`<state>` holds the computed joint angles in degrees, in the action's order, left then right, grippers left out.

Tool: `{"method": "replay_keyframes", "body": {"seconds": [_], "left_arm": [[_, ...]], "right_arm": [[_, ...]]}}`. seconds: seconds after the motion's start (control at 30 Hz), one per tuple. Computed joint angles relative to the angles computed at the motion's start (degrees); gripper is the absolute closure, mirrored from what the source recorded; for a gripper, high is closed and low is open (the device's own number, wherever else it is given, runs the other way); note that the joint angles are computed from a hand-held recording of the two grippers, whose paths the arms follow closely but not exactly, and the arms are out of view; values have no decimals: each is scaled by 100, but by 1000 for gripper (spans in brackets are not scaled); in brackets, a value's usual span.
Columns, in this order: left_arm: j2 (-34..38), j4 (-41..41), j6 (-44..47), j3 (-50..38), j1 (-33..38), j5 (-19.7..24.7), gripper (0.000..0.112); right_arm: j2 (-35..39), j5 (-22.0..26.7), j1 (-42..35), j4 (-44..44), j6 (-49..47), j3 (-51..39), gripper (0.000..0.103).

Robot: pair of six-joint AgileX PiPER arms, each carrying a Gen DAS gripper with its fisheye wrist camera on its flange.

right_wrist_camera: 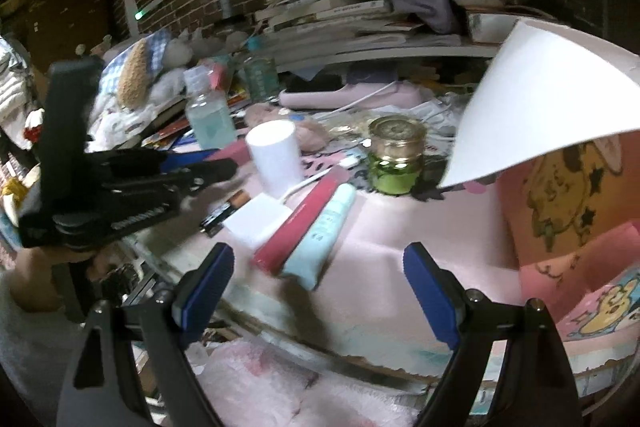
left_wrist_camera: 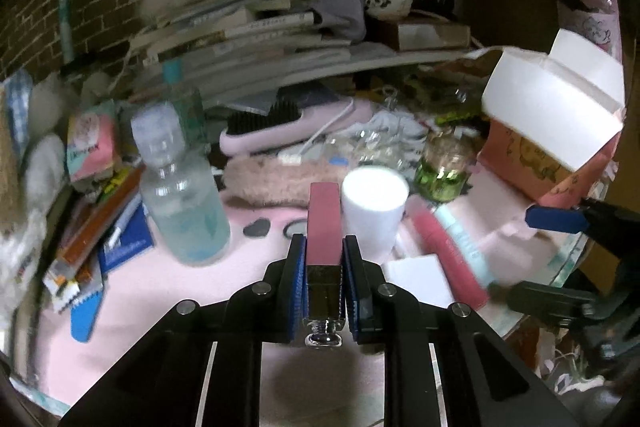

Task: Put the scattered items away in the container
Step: 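Carry the lipstick into the white paper box and open the left gripper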

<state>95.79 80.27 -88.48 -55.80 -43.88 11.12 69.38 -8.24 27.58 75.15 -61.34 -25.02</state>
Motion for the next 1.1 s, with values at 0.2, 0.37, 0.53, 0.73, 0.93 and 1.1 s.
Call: {"method": "replay_keyframes", "body": {"seconds": [0.2,0.37,0.53,0.73,0.93,1.1], "left_arm": [[-145,-1998,2189,-551,-161,92,100],[60,-3279,3791,-1408,-483,481,100],[454,-4280,5022,-2382,-752,860,100],[1020,-5344,6378,-3577,-1007,1366,100],[1641,-7282,8390,-4940,-1047,2037,100],[2378,-8057,9174,-6431,-1095,3046,100]], "right_arm": [[19,-644,221,-163,379,109,18],[110,-405,-156,-1495,1794,166,18],[105,-295,-336,-2779,3106,268,18],[149,-236,-531,-4384,4738,330,18],[137,-296,-692,-5848,6206,449,18],[121,-302,-805,-6812,7200,460,18]]}}
